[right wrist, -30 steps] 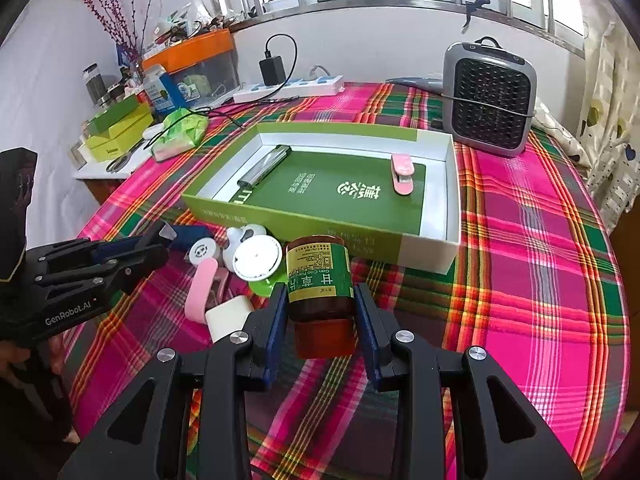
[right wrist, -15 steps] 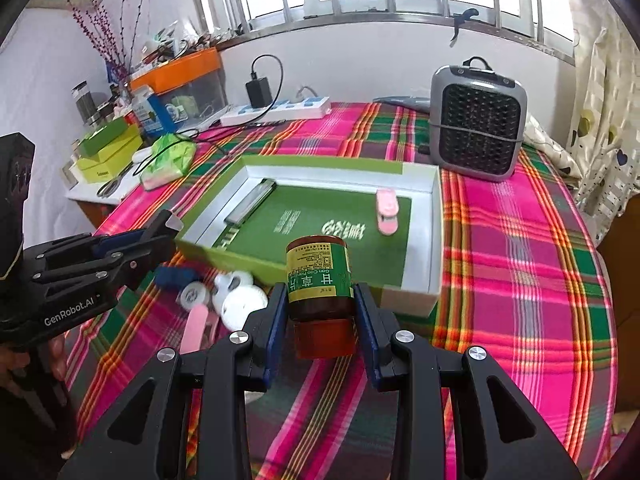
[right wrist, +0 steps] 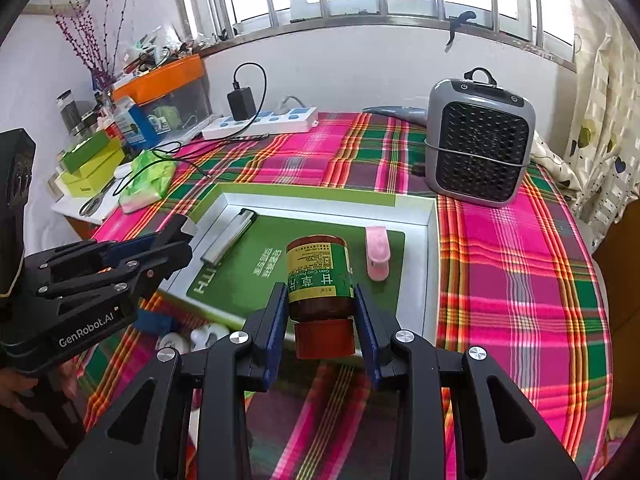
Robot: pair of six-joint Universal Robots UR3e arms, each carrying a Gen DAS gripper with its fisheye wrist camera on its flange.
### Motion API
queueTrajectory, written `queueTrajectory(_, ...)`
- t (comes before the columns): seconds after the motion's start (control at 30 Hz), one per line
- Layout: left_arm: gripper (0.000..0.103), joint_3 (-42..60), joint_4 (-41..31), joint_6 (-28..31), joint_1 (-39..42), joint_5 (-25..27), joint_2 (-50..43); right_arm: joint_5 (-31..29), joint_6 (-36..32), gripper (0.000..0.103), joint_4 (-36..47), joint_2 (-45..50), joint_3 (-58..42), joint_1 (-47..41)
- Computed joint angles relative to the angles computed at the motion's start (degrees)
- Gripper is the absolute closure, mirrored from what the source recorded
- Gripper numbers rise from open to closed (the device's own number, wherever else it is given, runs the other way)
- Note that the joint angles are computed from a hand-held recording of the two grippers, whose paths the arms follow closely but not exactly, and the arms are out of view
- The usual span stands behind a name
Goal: Organize rigid objects
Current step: 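Carry the black device with the left tool while the right tool carries the jar toward the box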
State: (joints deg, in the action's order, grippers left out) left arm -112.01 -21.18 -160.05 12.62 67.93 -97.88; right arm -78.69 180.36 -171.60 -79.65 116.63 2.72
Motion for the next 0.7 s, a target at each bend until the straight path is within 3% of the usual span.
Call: queueTrajectory(0.7, 0.076, 13.5, -1.4, -2.9, -5.1, 4.0, -13.9, 0.8, 0.1, 0.069, 5.7, 12.6, -13.7, -1.0)
